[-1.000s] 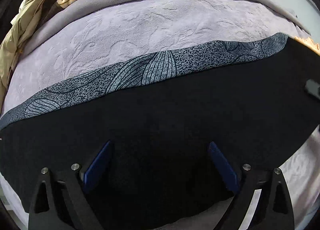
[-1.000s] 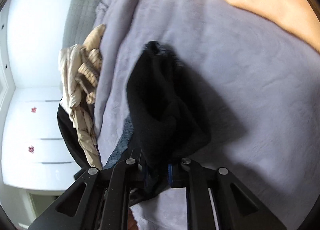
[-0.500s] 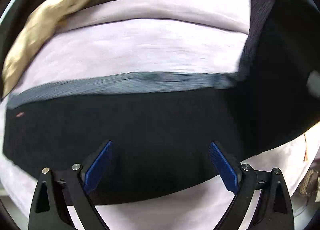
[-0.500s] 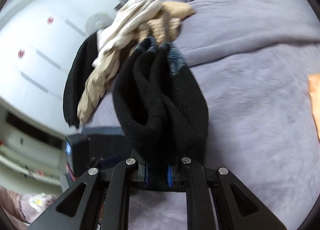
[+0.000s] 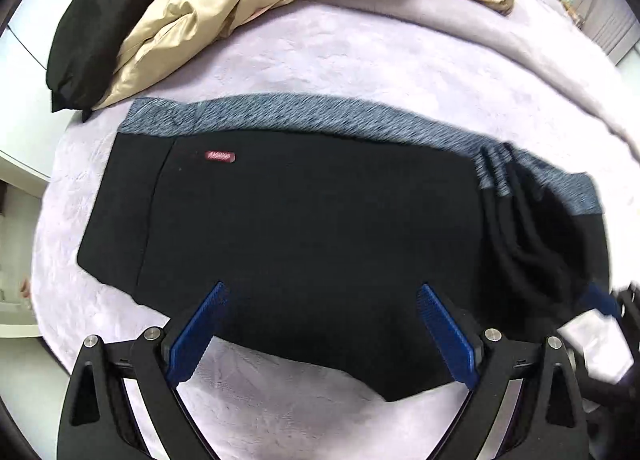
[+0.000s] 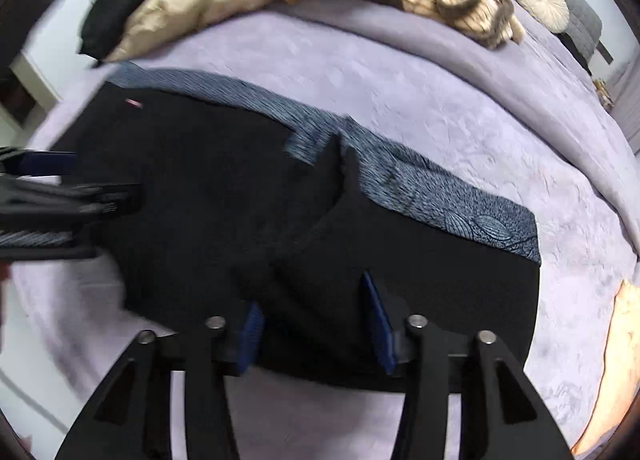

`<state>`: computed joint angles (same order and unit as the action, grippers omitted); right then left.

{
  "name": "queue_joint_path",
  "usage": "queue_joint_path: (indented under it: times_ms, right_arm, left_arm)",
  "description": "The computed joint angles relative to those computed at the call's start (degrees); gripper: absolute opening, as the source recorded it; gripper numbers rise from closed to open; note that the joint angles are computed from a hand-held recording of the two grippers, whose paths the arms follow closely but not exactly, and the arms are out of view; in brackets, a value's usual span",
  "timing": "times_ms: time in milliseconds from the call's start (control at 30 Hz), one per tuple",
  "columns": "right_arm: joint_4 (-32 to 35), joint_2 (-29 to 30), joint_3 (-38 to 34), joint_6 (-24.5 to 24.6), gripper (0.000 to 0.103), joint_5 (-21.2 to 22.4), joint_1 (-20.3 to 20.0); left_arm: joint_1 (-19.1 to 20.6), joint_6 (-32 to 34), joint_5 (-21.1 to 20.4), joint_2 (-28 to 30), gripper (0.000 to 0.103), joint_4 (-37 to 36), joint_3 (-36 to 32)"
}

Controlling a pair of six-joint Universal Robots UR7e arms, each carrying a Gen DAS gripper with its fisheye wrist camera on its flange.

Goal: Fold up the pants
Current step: 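Lay the leg end over the waistband with the right gripper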

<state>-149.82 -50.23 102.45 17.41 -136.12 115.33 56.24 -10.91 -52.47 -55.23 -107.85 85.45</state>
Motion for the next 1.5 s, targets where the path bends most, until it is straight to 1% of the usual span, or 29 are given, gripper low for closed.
queue_joint_path:
  times_ms: [67, 100, 133, 167, 200, 267, 300, 367, 400, 467, 500, 533, 567, 600, 667, 733, 800, 867, 900, 967, 1000, 1033, 1100, 1133, 1200, 1300, 1400, 1433, 1500]
  right_arm:
    - [-6.97, -5.9, 5.95, 3.97, 0.06, 10.57, -1.94]
    - [-12.04, -9.34, 10.49, 7.56, 0.06, 15.47, -3.71]
    - [-17.87, -12.85, 15.57, 12.64, 0.06, 20.59, -6.31]
    - [-22.43, -15.03, 19.36, 16.92, 0.06, 24.12, -8.51]
    - [-28.43, -17.53, 24.33, 22.2, 0.06, 29.01, -11.94]
    - [-37.54, -19.19, 30.43, 26.99, 0.06, 34.84, -16.48]
    - [-40.65, -19.23, 32.04, 27.59, 0.06, 36.92, -17.94]
    - [-48.35, -18.34, 35.31, 29.7, 0.06, 40.68, -20.89]
    - [-54.25, -16.95, 36.91, 31.25, 0.06, 43.09, -22.67]
    - [-62.3, -13.53, 37.9, 33.6, 0.06, 45.57, -24.51]
    - [-65.17, -12.58, 38.4, 34.39, 0.053, 47.52, -25.91]
    - [-66.42, -11.6, 38.55, 35.25, 0.021, 49.0, -27.14]
    - [-65.27, -11.51, 38.41, 36.03, 0.013, 49.46, -27.71]
    - [-64.22, -11.79, 38.42, 36.47, 0.013, 49.98, -28.06]
    - [-59.93, -13.64, 36.83, 33.21, 0.012, 49.04, -26.67]
    - [-53.94, -14.97, 34.06, 30.0, 0.012, 47.26, -24.49]
    - [-48.54, -14.77, 31.66, 27.57, 0.012, 45.62, -23.6]
    - [-42.93, -13.64, 29.1, 26.16, 0.012, 42.13, -23.05]
    - [-40.09, -13.28, 28.12, 25.6, 0.013, 40.88, -23.11]
    - [-36.01, -14.56, 27.27, 24.12, 0.017, 41.5, -22.95]
    - [-31.22, -16.12, 26.28, 22.49, 0.023, 41.4, -22.35]
    - [-26.05, -17.88, 25.53, 20.04, 0.036, 41.94, -21.78]
    - [-18.15, -20.5, 23.41, 15.34, 0.048, 42.48, -20.4]
    - [-16.69, -22.41, 23.15, 11.78, 0.048, 43.52, -19.87]
    - [-16.84, -25.44, 23.5, 8.82, 0.049, 42.88, -19.41]
    - [-19.24, -28.8, 23.37, 7.7, 0.05, 37.07, -21.29]
    - [-20.17, -29.76, 22.98, 6.86, 0.05, 33.42, -26.58]
    - [-19.75, -29.49, 22.56, 6.53, 0.05, 34.83, -28.73]
    - [-18.31, -28.46, 22.01, 6.3, 0.049, 42.26, -33.78]
  left_arm:
    - [0.08, 1.44, -2.88, 1.19, 0.097, 0.41, -2.7]
    - [0.17, 2.56, -4.88, 1.36, 0.097, 0.86, -3.81]
    - [-0.01, 3.12, -7.39, 1.71, 0.097, 1.06, -4.4]
    - [-0.02, 3.57, -9.71, 2.33, 0.097, 1.36, -5.31]
    - [-0.86, 3.03, -12.98, 2.49, 0.097, 1.87, -5.16]
    - [-0.94, 3.19, -16.72, 4.14, 0.097, 3.58, -6.24]
    - [-0.89, 3.19, -17.28, 5.72, 0.097, 4.15, -7.33]
    - [-0.74, 3.72, -18.08, 7.16, 0.097, 3.87, -7.45]
    - [-0.69, 3.52, -17.89, 7.3, 0.097, 4.02, -7.06]
    - [-0.52, 2.88, -16.28, 8.84, 0.095, 4.61, -7.65]
    - [-1.33, 2.2, -14.73, 8.94, 0.091, 4.05, -6.58]
    - [-1.44, 2.7, -13.36, 9.1, 0.081, 3.9, -6.12]
    - [-1.51, 2.97, -12.74, 9.22, 0.072, 4.85, -6.04]
    - [-1.8, 2.63, -13.0, 8.95, 0.071, 5.26, -5.8]
    - [-2.97, 2.81, -12.34, 7.15, 0.071, 3.52, -3.76]
    - [-3.95, 4.0, -10.1, 5.59, 0.071, 0.56, -1.24]
    - [-3.66, 3.71, -7.47, 4.99, 0.071, 0.21, 0.27]
    - [-2.41, 1.25, -7.5, 5.98, 0.084, 2.76, -0.9]
    - [-1.77, 0.26, -8.17, 6.15, 0.084, 3.0, -1.41]
    - [-1.88, -0.05, -8.2, 5.92, 0.084, 3.57, -2.08]
    - [-2.42, 0.54, -7.47, 5.15, 0.084, 2.96, -1.36]
    - [-3.02, 1.21, -6.58, 4.99, 0.084, 2.58, -1.39]
    - [-4.27, 2.21, -5.64, 4.89, 0.084, 2.12, -2.24]
    - [-4.75, 2.53, -5.5, 4.47, 0.084, 1.46, -2.23]
    - [-5.79, 3.09, -5.96, 4.24, 0.084, 0.33, -3.22]
    - [-6.94, 4.47, -8.19, 6.78, 0.084, -1.53, -5.74]
    - [-7.51, 6.9, -8.39, 10.74, 0.084, -3.65, -7.46]
    - [-7.81, 7.12, -7.91, 12.51, 0.084, -4.64, -7.89]
    - [-7.71, 7.19, -6.57, 15.01, 0.084, -4.84, -8.6]
